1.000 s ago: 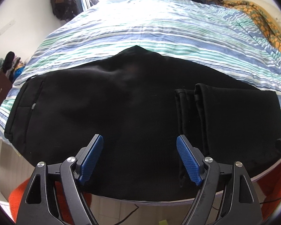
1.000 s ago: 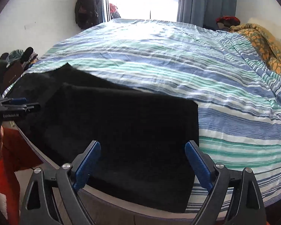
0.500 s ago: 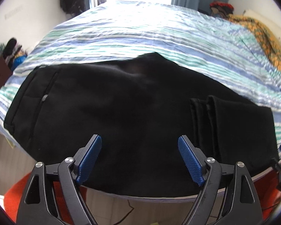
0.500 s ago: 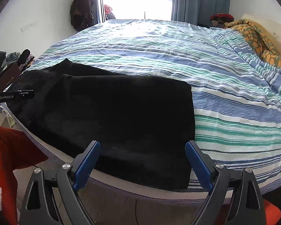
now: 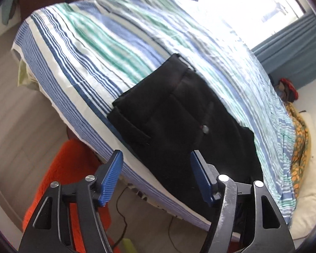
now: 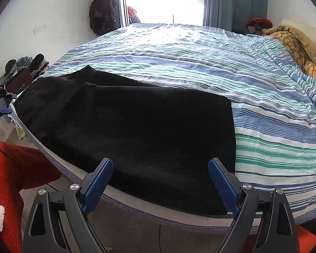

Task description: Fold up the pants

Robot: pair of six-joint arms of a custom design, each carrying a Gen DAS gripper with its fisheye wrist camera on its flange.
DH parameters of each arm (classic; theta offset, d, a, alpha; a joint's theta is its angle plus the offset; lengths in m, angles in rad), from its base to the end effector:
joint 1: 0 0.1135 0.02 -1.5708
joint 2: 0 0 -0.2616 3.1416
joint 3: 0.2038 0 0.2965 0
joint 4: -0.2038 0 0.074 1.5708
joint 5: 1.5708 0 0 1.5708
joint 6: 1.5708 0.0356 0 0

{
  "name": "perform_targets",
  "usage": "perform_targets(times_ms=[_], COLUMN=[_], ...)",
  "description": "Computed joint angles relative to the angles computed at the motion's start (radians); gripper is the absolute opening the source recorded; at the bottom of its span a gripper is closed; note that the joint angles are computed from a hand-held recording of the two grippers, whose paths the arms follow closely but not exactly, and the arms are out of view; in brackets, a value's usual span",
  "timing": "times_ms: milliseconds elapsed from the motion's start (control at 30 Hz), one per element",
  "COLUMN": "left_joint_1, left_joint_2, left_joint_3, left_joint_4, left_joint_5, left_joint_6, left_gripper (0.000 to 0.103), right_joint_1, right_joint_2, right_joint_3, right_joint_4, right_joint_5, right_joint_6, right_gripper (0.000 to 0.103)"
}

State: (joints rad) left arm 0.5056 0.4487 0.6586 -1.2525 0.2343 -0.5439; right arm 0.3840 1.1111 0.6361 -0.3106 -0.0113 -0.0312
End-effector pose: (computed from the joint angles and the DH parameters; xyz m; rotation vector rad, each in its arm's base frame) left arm 0.1007 0.0463 0.2524 -1.2314 2.2923 -0.3195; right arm 0.2475 0.1004 0.1910 -0.4926 2.3121 0.1849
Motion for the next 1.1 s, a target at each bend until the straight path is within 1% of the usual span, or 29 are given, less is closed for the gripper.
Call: perform_targets(times_ms=[33, 67, 133, 167, 233, 333, 433, 467, 500, 533, 567, 600, 633, 667, 700, 733, 767, 833, 867, 900, 933, 967, 1000, 1033, 1067, 1100], left_joint_1=[0.058, 0.089, 0.130, 0.131, 0.119, 0.102, 0.085, 0.110, 0.159, 0.227, 0.303, 0.403, 0.501, 0.565, 0.592, 0.580, 0.537, 0.416, 0.397, 0.361, 0.335, 0.327, 0.347, 0.348, 0.350, 0.346], left_joint_2=[0.020, 0.031, 0.031, 0.031, 0.024, 0.045, 0.114, 0.104, 0.054, -0.001, -0.037, -0.077, -0.086, -0.074, -0.064, -0.063, -0.070, -0.082, -0.072, -0.055, -0.034, -0.022, -0.018, -0.008, -0.003, 0.011], left_joint_3=[-0.008, -0.014, -0.025, -0.021, -0.008, -0.003, -0.019, -0.025, -0.039, -0.052, -0.062, -0.073, -0.083, -0.089, -0.097, -0.108, -0.119, -0.149, -0.163, -0.181, -0.196, -0.208, -0.215, -0.225, -0.231, -0.247], left_joint_4=[0.001, 0.001, 0.012, 0.016, 0.027, 0.075, 0.099, 0.096, 0.080, 0.062, 0.050, 0.026, 0.002, -0.013, -0.021, -0.016, 0.004, 0.082, 0.111, 0.158, 0.203, 0.239, 0.254, 0.291, 0.312, 0.356], left_joint_5=[0.032, 0.054, 0.100, 0.103, 0.101, 0.095, 0.067, 0.084, 0.116, 0.149, 0.189, 0.246, 0.317, 0.375, 0.412, 0.420, 0.402, 0.342, 0.338, 0.321, 0.310, 0.317, 0.341, 0.360, 0.372, 0.385], left_joint_6=[0.054, 0.081, 0.111, 0.116, 0.124, 0.124, 0.139, 0.144, 0.144, 0.148, 0.166, 0.195, 0.243, 0.287, 0.313, 0.316, 0.293, 0.198, 0.188, 0.157, 0.129, 0.112, 0.121, 0.112, 0.106, 0.084], left_gripper=[0.045, 0.030, 0.018, 0.015, 0.014, 0.014, 0.023, 0.026, 0.031, 0.048, 0.055, 0.055, 0.055, 0.052, 0.050, 0.049, 0.049, 0.049, 0.048, 0.046, 0.046, 0.046, 0.046, 0.047, 0.050, 0.052], right_joint_1=[0.000, 0.000, 0.001, 0.001, -0.001, 0.002, 0.011, 0.016, 0.021, 0.029, 0.033, 0.036, 0.039, 0.041, 0.043, 0.045, 0.046, 0.050, 0.052, 0.056, 0.059, 0.061, 0.064, 0.066, 0.065, 0.064], right_joint_2=[0.001, 0.001, -0.001, -0.005, -0.012, 0.002, 0.016, 0.016, 0.014, 0.007, 0.002, 0.000, 0.000, 0.004, 0.012, 0.017, 0.022, 0.026, 0.023, 0.018, 0.016, 0.016, 0.015, 0.013, 0.011, 0.011], right_joint_3=[0.001, 0.002, 0.004, 0.003, -0.002, 0.001, 0.006, 0.007, 0.005, 0.001, -0.002, -0.005, -0.008, -0.009, -0.008, -0.008, -0.006, 0.000, 0.000, -0.002, -0.002, -0.001, -0.001, -0.002, -0.004, -0.004], right_joint_4=[0.000, 0.000, -0.003, -0.005, -0.006, -0.012, -0.016, -0.017, -0.016, -0.017, -0.016, -0.015, -0.014, -0.014, -0.014, -0.015, -0.014, -0.014, -0.014, -0.016, -0.018, -0.020, -0.021, -0.023, -0.024, -0.026], right_joint_5=[-0.001, -0.002, 0.003, 0.005, 0.006, 0.008, 0.006, 0.006, 0.008, 0.012, 0.013, 0.014, 0.014, 0.012, 0.012, 0.014, 0.014, 0.017, 0.018, 0.022, 0.024, 0.028, 0.033, 0.037, 0.038, 0.039], right_joint_6=[0.002, 0.003, 0.005, 0.006, 0.005, 0.011, 0.014, 0.011, 0.009, 0.008, 0.005, 0.004, 0.003, 0.003, 0.005, 0.007, 0.009, 0.013, 0.015, 0.018, 0.019, 0.018, 0.017, 0.016, 0.015, 0.017], right_gripper=[0.091, 0.091, 0.091, 0.091, 0.091, 0.091, 0.091, 0.091, 0.091, 0.091, 0.091, 0.091, 0.091, 0.091, 0.091, 0.091, 0.091, 0.091, 0.091, 0.091, 0.091, 0.091, 0.091, 0.091, 0.091, 0.091])
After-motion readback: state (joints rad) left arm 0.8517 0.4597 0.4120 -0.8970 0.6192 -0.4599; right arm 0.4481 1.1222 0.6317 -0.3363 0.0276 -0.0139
